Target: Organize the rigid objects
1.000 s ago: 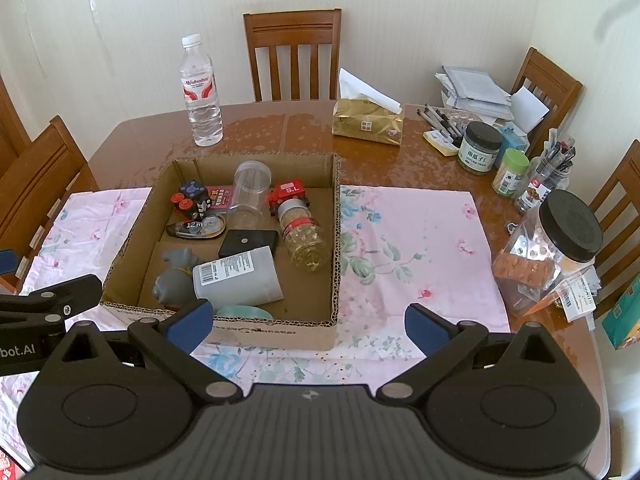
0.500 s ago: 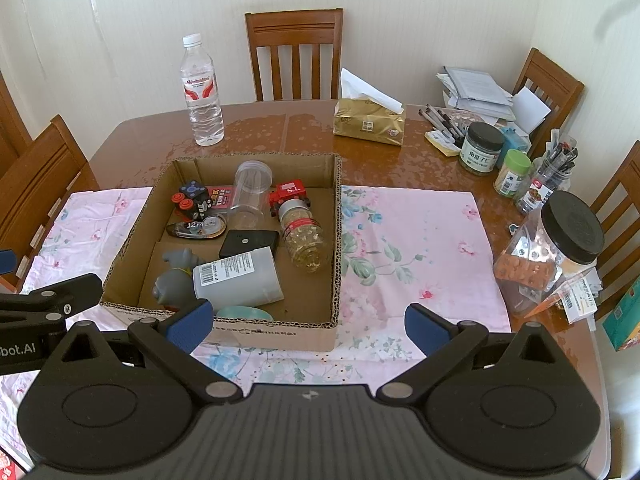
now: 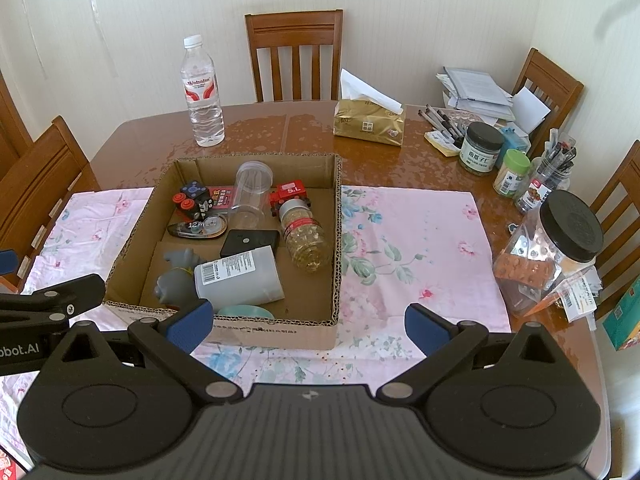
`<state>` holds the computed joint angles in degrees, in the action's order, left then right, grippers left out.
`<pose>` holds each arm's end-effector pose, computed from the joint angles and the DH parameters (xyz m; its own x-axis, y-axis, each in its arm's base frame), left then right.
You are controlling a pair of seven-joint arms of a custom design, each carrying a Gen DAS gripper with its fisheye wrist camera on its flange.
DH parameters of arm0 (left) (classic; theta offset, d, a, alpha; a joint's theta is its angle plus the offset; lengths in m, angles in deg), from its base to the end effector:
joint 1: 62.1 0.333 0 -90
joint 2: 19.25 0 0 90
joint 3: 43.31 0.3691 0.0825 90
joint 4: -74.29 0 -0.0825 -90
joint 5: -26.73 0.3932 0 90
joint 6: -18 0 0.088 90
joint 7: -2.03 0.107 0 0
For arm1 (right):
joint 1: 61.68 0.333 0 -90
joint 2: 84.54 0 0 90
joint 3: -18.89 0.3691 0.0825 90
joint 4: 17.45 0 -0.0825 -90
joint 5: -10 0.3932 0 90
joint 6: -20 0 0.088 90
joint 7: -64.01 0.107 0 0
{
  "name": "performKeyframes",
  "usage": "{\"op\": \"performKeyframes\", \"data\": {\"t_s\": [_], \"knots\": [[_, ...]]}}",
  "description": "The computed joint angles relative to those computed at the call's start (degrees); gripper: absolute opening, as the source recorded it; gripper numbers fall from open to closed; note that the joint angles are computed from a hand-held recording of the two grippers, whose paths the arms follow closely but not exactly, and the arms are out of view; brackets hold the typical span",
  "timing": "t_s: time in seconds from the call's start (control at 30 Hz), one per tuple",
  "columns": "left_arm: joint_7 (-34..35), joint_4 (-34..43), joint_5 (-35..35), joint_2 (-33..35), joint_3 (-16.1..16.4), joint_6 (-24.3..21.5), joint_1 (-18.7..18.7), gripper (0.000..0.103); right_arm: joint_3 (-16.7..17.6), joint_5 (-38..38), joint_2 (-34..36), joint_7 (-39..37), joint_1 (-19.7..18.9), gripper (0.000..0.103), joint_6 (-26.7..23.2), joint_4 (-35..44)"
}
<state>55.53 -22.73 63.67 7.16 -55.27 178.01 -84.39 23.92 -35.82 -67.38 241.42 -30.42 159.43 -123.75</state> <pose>0.6110 -0.4179 0.4464 -0.4116 -0.9100 -0.0502 -0.6761 0.3419 -0.6526 0.5489 0.3940 0.4360 -0.3214 -0.9442 -0.0717 -0.7537 0.3009 -0.5843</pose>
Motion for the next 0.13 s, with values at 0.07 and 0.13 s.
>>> {"op": "performKeyframes", "data": {"t_s": [0.07, 0.13], "knots": [[-0.39, -0.22, 0.15, -0.17, 0.18, 0.07, -0.14, 0.102, -0.01, -0.02, -0.03, -0.03, 0.01, 0.103, 0.01, -0.02], [-0.54, -0.43, 0.23, -0.3, 0.17, 0.27, -0.11, 0.102, 0.02, -0.04, -0.04, 0.06, 0.09, 0.103, -0.14, 0.01]]}}
